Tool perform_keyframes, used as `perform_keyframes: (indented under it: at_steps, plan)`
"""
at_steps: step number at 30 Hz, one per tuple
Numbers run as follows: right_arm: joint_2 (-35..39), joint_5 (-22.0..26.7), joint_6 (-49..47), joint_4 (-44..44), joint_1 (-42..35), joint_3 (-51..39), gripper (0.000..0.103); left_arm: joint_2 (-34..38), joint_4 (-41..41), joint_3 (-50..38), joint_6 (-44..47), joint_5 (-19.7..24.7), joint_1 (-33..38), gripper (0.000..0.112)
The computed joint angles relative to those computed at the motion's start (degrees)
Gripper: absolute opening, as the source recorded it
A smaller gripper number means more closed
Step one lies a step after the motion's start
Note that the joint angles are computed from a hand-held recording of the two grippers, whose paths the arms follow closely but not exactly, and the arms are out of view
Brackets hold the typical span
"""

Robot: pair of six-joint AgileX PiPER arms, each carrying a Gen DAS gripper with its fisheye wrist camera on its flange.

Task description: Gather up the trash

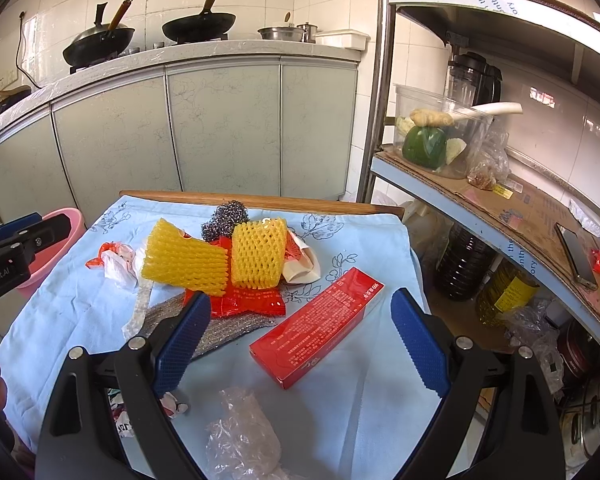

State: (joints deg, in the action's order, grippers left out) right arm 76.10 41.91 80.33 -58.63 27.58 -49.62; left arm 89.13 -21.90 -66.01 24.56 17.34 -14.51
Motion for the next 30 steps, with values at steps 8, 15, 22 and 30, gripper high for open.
perform_keyframes:
  at_steps: [8, 15, 22, 30]
  plan:
    - [0.2, -1.2, -1.4, 1.0, -2.0, -0.1, 0.092, 2.0, -11.2, -1.8, 11.6, 3.6, 3.2, 0.062]
    - [0.5, -3.8, -2.6, 2.2, -4.7, 0.9, 0.092, 5.4, -18.7, -4.3, 20.1, 9.4, 7.6, 0.064]
    - [1.7, -8.0, -4.7, 4.3, -7.6, 1.4, 0.092, 9.6, -16.3, -6.6, 18.9, 11.9, 9.3, 0.064]
    - [2.7, -13.9, -9.8, 8.7, -10.5, 1.5, 0.092, 18.6, -13.1, -16.7, 14.1, 18.0, 9.3, 0.064]
